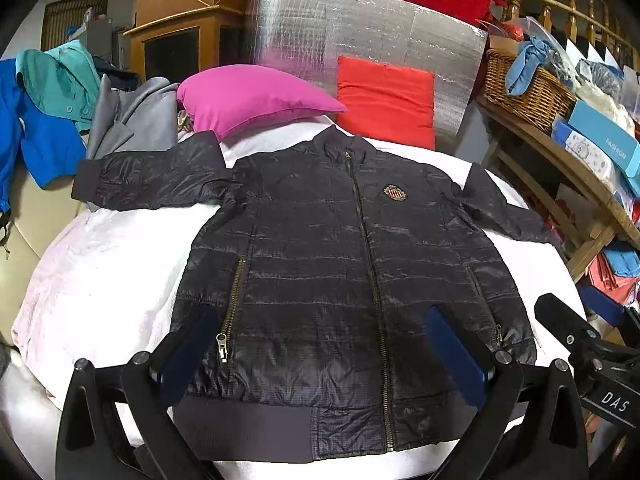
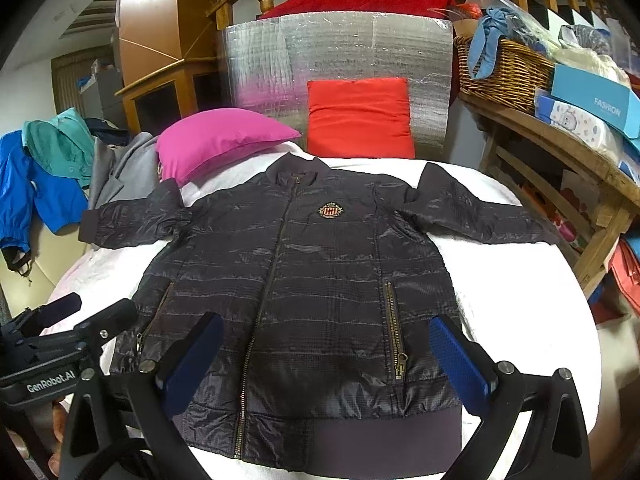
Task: Fold large clothes
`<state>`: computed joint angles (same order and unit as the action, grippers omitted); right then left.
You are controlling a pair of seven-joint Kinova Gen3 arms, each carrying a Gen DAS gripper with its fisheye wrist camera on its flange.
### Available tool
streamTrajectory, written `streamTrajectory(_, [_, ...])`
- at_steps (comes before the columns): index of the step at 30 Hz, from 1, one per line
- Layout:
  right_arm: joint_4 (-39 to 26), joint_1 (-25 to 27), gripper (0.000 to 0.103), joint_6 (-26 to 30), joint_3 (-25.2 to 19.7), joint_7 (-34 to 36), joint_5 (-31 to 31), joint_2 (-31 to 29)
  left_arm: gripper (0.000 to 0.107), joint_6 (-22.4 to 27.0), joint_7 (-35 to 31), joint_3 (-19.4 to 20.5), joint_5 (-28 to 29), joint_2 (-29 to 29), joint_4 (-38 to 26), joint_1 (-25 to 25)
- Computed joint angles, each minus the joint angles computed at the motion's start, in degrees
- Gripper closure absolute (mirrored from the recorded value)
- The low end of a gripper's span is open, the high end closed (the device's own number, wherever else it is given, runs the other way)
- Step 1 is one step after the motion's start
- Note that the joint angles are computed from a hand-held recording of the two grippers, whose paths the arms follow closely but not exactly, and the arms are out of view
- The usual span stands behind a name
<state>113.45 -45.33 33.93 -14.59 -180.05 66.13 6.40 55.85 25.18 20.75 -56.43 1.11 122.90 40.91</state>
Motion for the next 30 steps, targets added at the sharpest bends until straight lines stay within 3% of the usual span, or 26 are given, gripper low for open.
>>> streamTrajectory(8, [-0.06, 0.01, 0.0, -0.28, 0.04, 0.58, -0.37, 0.18, 0.004, -0.82, -0.71, -0.25, 0.89, -0.82, 0.43, -0.78])
streamTrajectory(20, [-0.4, -0.1, 0.0, 0.14, 0.15, 1.58, -1.29, 0.42, 0.004, 3.88, -2.28, -0.34, 1.52, 1.72, -1.71, 1.03])
streamTrajectory(30, [-0.38, 0.25, 0.0, -0.65, 0.77, 1.91, -1.44, 0.62, 0.004, 1.27, -1.65, -1.21, 1.14, 1.3, -0.73, 0.33])
